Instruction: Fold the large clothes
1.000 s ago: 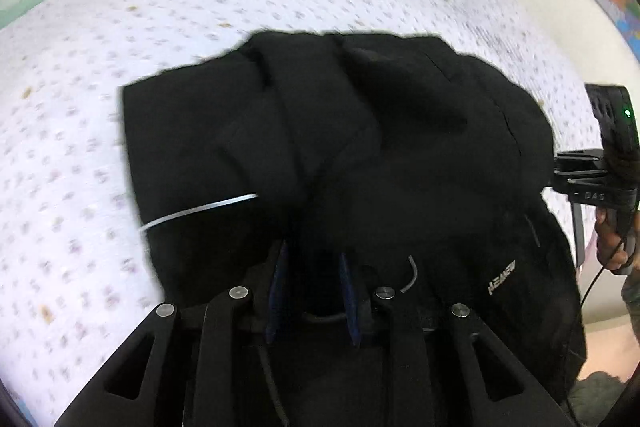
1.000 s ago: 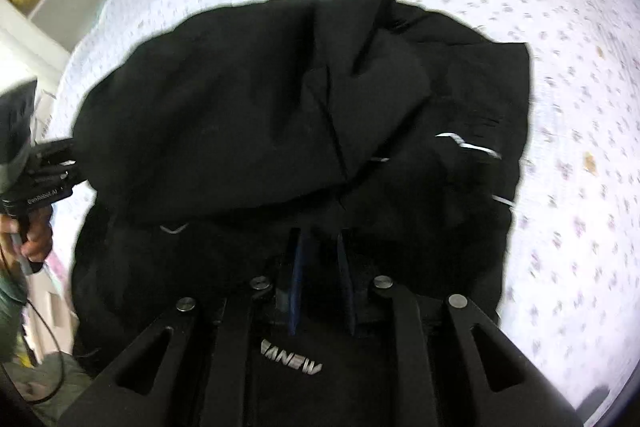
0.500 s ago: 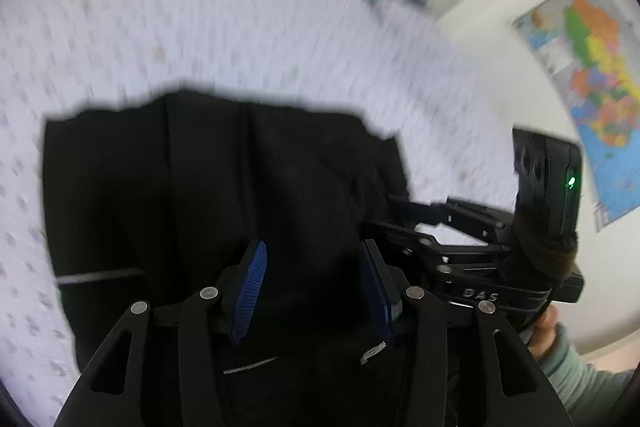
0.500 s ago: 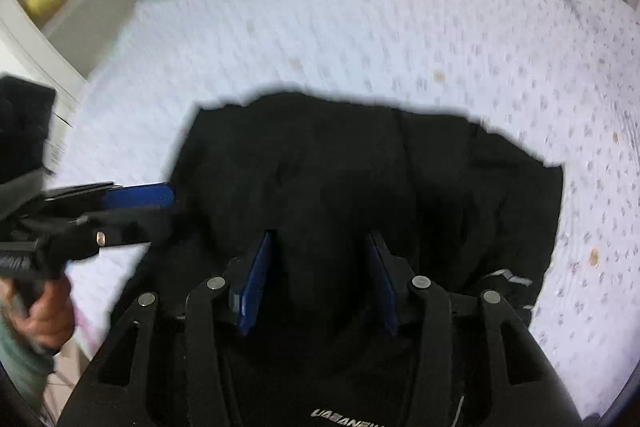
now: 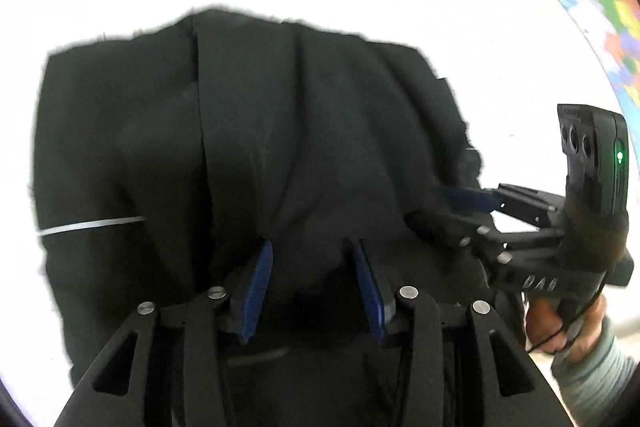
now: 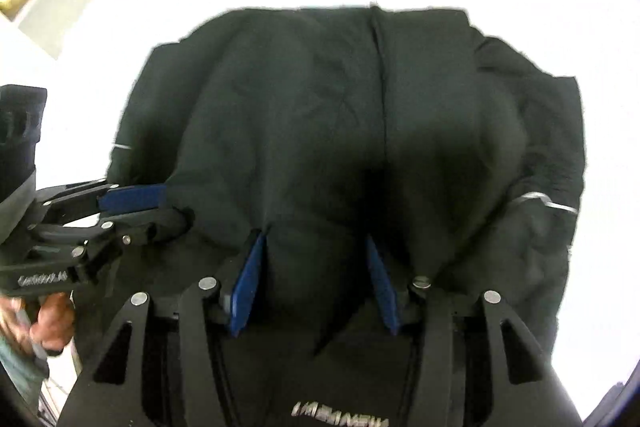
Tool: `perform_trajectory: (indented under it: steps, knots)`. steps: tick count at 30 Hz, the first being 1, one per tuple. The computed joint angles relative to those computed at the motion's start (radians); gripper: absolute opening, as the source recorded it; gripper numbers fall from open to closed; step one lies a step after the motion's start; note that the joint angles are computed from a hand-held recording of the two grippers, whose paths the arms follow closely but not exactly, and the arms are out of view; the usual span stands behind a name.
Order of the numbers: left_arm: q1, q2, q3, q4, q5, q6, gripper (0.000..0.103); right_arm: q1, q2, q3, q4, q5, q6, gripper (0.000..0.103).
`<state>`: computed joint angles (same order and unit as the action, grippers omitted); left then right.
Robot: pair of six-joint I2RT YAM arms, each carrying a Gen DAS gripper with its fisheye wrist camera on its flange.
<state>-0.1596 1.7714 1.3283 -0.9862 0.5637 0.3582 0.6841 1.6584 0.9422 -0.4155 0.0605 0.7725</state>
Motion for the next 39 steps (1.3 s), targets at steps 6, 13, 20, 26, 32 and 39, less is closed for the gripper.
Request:
perform_trajectory:
  steps: [6,13,20,26,32,39]
  knots:
    - [0.105,-0.111,-0.035,-0.076,0.068,0.113,0.048,0.113,-0.192,-0.035,-0.125,0.131,0.076,0.056]
    - [0.042,-0.027,-0.275,0.224,-0.001,0.057,0.048,0.092,0.121,-0.016,0.055,0.09,0.03,0.06]
    - [-0.048,-0.195,-0.534,0.568,-0.133,0.033,0.048,0.171,0.16,-0.139,0.301,0.237,0.038,0.068]
    - [-0.002,-0.227,-0.533,0.552,-0.072,0.042,0.048,0.267,0.028,-0.332,0.466,0.338,0.138,0.067]
    - [0.089,-0.632,-0.692,0.436,-0.067,0.161,0.048,0.53,-0.182,-0.353,0.144,0.576,0.423,0.067]
    - [0.62,-0.778,-0.598,-0.048,0.131,0.595,0.051,0.953,-0.198,-0.175,-0.609,0.673,1.117,0.067]
